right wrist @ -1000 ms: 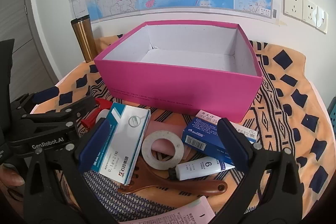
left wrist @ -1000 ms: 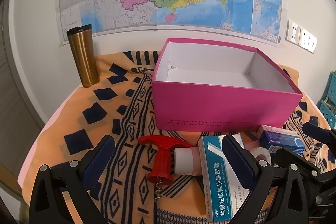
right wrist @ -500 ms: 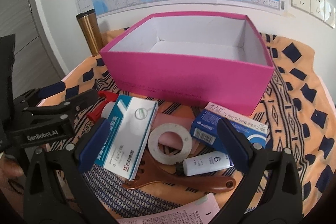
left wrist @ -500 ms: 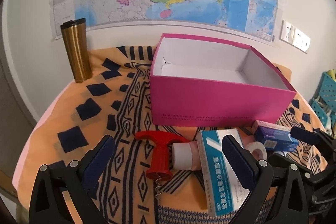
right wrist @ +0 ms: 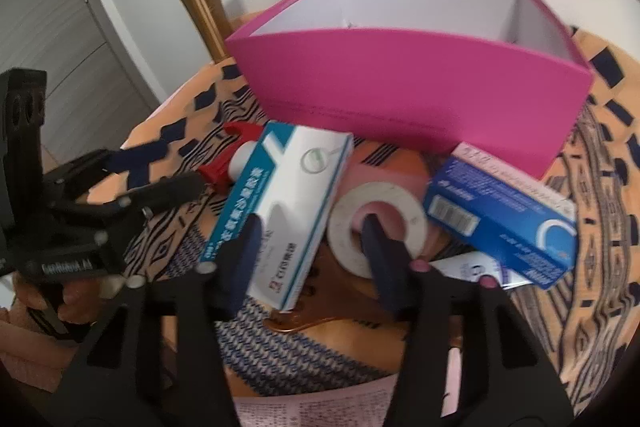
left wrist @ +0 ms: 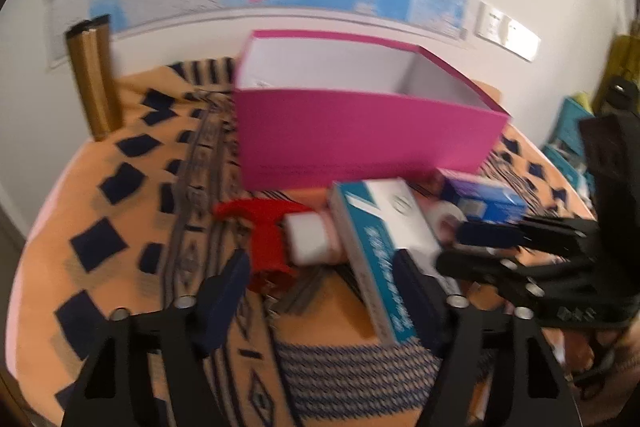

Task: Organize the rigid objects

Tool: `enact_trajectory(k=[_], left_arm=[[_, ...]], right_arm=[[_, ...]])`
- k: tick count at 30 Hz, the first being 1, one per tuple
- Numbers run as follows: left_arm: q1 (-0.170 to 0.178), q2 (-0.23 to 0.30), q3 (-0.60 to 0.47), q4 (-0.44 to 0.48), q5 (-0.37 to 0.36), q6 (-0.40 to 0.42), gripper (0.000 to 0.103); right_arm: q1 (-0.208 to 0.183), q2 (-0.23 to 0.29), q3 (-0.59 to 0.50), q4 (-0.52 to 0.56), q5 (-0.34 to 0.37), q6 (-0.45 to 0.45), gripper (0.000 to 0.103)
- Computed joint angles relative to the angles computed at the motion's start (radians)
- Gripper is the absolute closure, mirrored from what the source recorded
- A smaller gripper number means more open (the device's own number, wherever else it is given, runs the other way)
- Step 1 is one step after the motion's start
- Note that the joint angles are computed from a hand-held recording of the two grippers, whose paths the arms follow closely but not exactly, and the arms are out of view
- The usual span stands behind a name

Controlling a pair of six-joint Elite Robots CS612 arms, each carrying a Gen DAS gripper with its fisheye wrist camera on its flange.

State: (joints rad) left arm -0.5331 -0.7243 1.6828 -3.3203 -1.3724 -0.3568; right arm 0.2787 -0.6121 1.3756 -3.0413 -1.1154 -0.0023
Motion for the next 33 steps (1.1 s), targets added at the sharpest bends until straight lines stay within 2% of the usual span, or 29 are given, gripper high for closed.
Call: enact_trajectory(k=[4,6,8,10,17,19,21,24,26,27,30,33], left_arm=[[0.007,0.003,-0.002,0.011,-0.096,0.035,0.05],[0.014,0.009,-0.009,0.013,-0.147,0.045,0.058],[0.021,0.016,-0.016,0.015,-0.215,0.048,0.063],[0.025,0.022,-0.022,0.014,-0.267,0.053,0.063],[0.02,0.038,-0.044,-0.019,-0.31,0.067,0.064],[0.016,0.042,-0.053,-0.015,-0.332,0.092,0.064],[0.004,0.035,-0.043,-0.02,-0.286,0.137,0.064],[0.012,0.025,-0.016,-0.086,-0.255,0.139,0.062],[0.015,0.018,-0.006,-0.105,-0.182,0.135,0.062],[0.018,0.015,-0.006,-0.104,-0.142,0.128,0.062],[0.029,0.02,-0.034,-0.064,-0.095,0.122,0.062],[0.028,0.038,-0.077,-0.011,-0.094,0.166,0.062]], right_arm=[[-0.004,0.009,-0.015,0.038,0.038,0.002,0.058],[-0.006,0.013,-0.022,0.046,0.058,0.001,0.062],[-0.007,0.018,-0.032,0.064,0.085,-0.006,0.067],[-0.005,0.021,-0.042,0.071,0.086,-0.021,0.067],[0.003,0.04,-0.101,0.079,0.035,-0.085,0.067],[0.002,0.051,-0.126,0.072,0.024,-0.092,0.067],[-0.005,0.058,-0.139,0.069,0.035,-0.073,0.067],[-0.018,0.045,-0.109,0.027,0.032,-0.021,0.067],[-0.031,0.025,-0.065,-0.002,0.054,0.005,0.066],[-0.035,0.016,-0.044,-0.011,0.058,0.018,0.065],[-0.041,-0.005,0.011,-0.014,0.056,0.043,0.063],[-0.044,-0.012,0.038,0.015,0.076,0.056,0.063]])
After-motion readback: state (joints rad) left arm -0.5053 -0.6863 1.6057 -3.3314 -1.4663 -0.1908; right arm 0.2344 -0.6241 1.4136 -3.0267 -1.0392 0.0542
